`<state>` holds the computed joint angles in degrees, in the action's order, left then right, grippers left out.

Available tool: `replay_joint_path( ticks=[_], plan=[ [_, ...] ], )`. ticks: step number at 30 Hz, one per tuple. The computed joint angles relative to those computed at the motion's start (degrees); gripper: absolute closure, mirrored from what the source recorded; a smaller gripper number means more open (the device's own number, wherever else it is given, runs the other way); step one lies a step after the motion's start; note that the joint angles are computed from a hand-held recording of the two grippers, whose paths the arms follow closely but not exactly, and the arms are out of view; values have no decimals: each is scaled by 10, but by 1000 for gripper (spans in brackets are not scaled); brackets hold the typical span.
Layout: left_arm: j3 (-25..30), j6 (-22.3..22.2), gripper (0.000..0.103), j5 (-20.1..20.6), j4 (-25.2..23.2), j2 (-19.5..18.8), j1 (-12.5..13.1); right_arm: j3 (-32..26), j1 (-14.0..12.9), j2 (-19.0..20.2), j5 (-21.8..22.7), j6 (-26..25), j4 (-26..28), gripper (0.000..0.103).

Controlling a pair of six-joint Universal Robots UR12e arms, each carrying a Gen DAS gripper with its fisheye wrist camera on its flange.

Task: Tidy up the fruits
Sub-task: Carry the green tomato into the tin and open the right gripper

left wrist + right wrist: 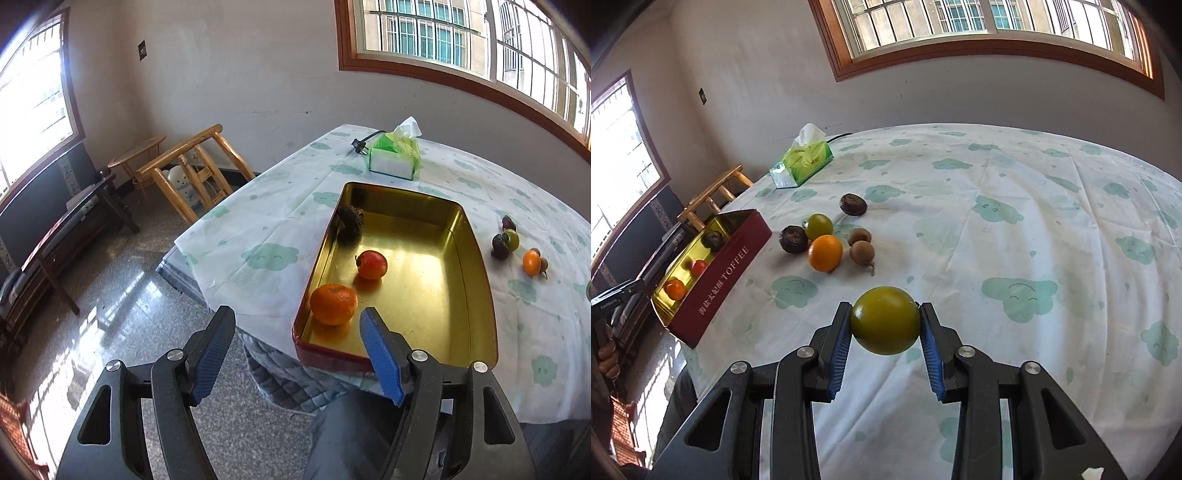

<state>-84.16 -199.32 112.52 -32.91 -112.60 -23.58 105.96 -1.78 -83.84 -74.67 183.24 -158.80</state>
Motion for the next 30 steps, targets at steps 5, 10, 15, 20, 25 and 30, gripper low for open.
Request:
replay_joint_path(
  ticks=[5, 10, 15, 20, 25, 30],
  plan=[
    [-24, -7, 32, -15, 15, 17, 0, -45, 41, 20, 49, -32, 14, 69],
    [-37, -8, 30, -28, 27, 28, 3, -101, 80, 55, 87, -64, 42, 69],
    [-49, -3, 29, -33, 35, 36, 4, -145, 109, 87, 98, -92, 75, 69],
    [-55, -5, 29, -41, 35, 39, 7, -184, 131, 118, 85, -119, 119, 69],
    [-58, -8, 29, -48, 33, 41, 12, -223, 145, 147, 67, -147, 174, 69],
    [-61, -9, 29, -56, 28, 43, 14, -252, 158, 170, 49, -167, 216, 69]
  ],
)
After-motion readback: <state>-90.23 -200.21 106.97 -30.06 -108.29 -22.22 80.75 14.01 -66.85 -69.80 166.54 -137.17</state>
